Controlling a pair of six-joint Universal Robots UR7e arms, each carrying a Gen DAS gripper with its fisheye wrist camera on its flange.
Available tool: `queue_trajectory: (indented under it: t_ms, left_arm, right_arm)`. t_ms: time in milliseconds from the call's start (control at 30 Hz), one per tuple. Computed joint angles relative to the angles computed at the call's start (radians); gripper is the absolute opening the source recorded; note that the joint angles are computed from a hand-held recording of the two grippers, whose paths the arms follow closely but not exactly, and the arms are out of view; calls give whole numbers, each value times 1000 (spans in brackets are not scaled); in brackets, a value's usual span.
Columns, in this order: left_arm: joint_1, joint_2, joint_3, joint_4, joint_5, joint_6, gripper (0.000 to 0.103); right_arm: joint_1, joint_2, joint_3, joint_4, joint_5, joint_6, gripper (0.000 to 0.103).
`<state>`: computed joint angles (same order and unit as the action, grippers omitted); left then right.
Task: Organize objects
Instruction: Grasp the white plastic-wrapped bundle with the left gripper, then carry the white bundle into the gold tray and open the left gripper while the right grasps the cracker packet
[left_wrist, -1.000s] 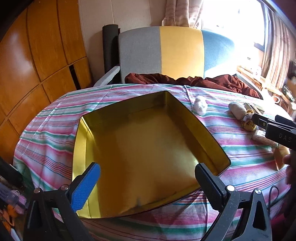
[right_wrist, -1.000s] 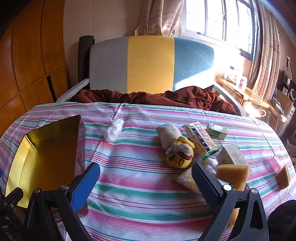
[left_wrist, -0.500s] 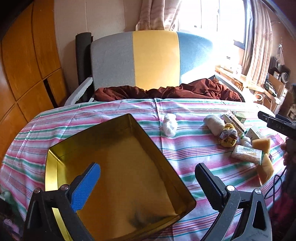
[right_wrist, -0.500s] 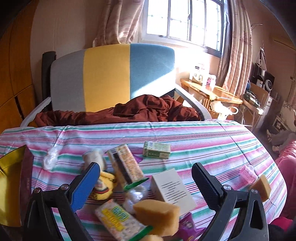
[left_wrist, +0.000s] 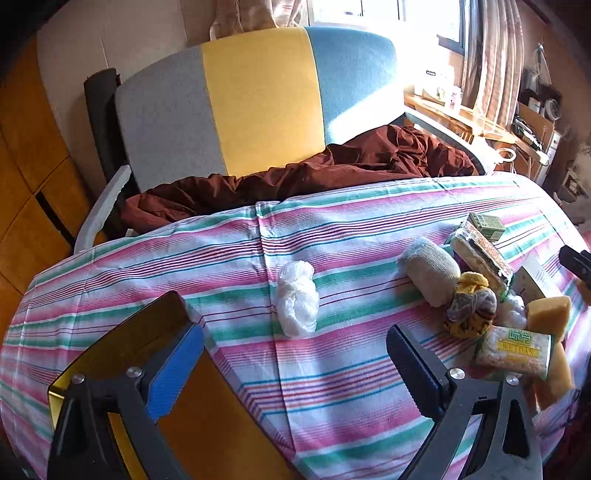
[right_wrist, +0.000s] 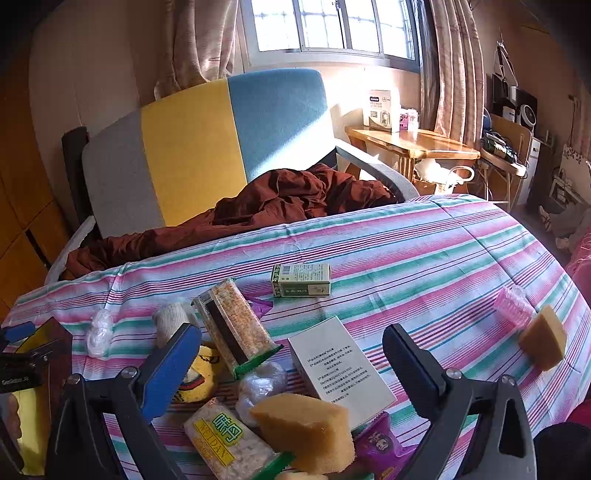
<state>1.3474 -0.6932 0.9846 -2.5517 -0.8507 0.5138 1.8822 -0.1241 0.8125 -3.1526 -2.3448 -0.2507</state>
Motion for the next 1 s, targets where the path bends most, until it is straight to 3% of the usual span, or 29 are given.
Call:
queue_trajectory:
  t_ms: [133,433,533,567,600,667,833,1000]
  left_arm:
    - [15,117,-188,119,42,3,90]
    - [47,350,-625,455,90,-108,70]
    - [54,429,-779,572,106,-140,53]
    - [57,451,-826,614,97,-156,35]
    - [58,452,-831,623,91,-166,37]
    - [54,394,-715,549,80,-161,36]
    - [25,165,-276,291,0,-116,36]
    - [-2,-16,68,171,-68,-146,36]
  right_arm:
    - [-1,-2,2,-1,9,1,101]
    - [-9,-14,11,10,15,36,101]
    - [-11,-11,3,21,7,40,101]
    - [-11,-7,-4,24,1,38,101]
    - [-12,-4,-11,29,-5,37,101]
    - [-14,-2,-17,43,-8,41,101]
    - [-17,9,-42,90,-13,42,95]
    - [-20,35,-107,192,-8,39,90]
